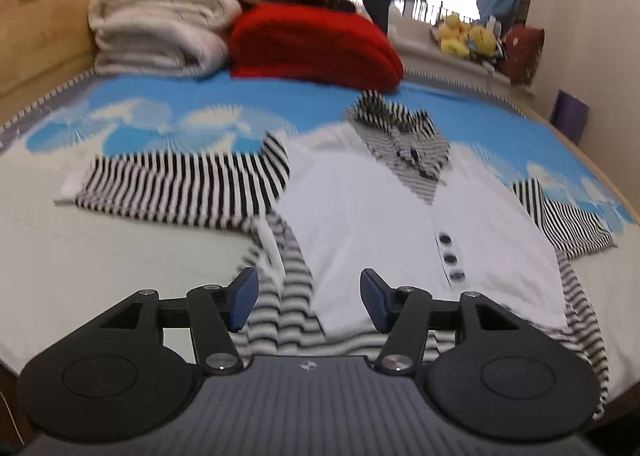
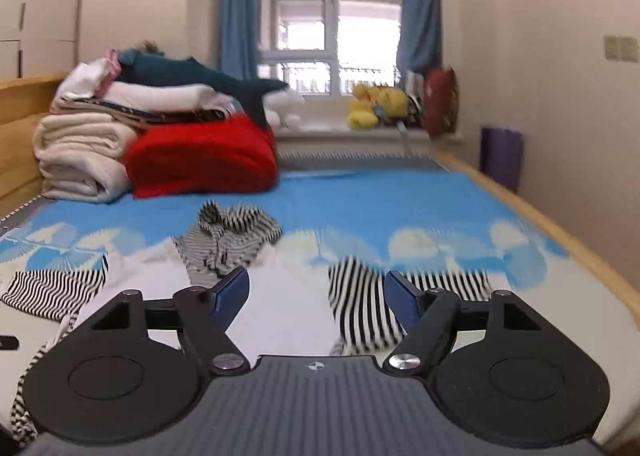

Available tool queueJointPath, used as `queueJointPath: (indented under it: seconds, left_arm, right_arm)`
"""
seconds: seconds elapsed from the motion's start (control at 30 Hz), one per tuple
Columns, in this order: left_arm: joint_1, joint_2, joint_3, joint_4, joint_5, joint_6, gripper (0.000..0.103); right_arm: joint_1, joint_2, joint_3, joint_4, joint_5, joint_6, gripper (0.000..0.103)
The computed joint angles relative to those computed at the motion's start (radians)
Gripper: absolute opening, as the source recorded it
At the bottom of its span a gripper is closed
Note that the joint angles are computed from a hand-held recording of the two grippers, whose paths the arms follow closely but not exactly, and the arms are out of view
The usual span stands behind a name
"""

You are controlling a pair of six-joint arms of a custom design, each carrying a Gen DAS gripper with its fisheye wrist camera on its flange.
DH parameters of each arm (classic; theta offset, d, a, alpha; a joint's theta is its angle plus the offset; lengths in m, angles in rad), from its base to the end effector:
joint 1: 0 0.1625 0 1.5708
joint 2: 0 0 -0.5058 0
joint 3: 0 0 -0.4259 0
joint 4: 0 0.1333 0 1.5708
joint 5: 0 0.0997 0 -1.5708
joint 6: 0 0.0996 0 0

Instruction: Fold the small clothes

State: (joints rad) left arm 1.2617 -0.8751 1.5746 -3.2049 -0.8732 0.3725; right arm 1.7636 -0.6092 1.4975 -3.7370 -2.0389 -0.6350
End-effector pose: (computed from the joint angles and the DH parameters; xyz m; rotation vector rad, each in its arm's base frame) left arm -0.0465 -0.7942 0.3114 0.3560 2.2154 -1.0876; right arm 0.2395 -0.7656 0.1912 0.4953 -2.0364 1.3879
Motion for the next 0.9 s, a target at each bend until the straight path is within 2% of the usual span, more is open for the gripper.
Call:
queueJointPath:
  seconds: [0.1,0.17,0.2,0.23,0.33,0.43,0.53,0.7,0.8,0.9]
  left_arm:
    - [-0.007,0.027,-0.021,-0.064,0.040,0.071,0.065]
    - [-0.016,0.042,-0.022,-0.123,0.075,0.125,0.070]
    - [-0.021,0.045,-0.023,-0.132,0.086,0.130,0.070]
    - [-0.022,0.039,-0.016,-0.131,0.083,0.127,0.070]
    - [-0.038,0.050,-0.047,-0.112,0.099,0.170,0.070]
    - [-0.050,0.064,-0.104,-0.103,0.085,0.233,0.070]
    - [-0.046,0.097,-0.193,-0.098,0.069,0.272,0.070]
    - [0.002,0.185,-0.380,-0.063,0.035,0.327,0.070]
    - [0.043,0.249,-0.512,-0.020,0.022,0.361,0.062]
    - [0.088,0.301,-0.641,0.077,0.006,0.341,0.052]
  right_arm:
    - [-0.028,0.019,-0.022,0.006,-0.006,0.026,0.076]
    - [-0.038,0.026,-0.032,0.045,-0.038,0.114,0.075]
    - [-0.041,0.025,-0.031,0.052,-0.018,0.156,0.074]
    - [-0.047,0.028,-0.027,0.026,0.013,0.159,0.072]
    - [-0.042,0.045,-0.050,0.063,-0.030,0.148,0.072]
    - [-0.045,0.039,-0.046,0.083,-0.003,0.175,0.072]
    - [-0.042,0.045,-0.054,0.087,-0.005,0.199,0.072]
    - [-0.033,0.064,-0.079,0.087,-0.027,0.214,0.072]
    - [-0.024,0.086,-0.108,0.087,-0.039,0.182,0.072]
    - [-0.020,0.102,-0.127,0.100,-0.052,0.148,0.072]
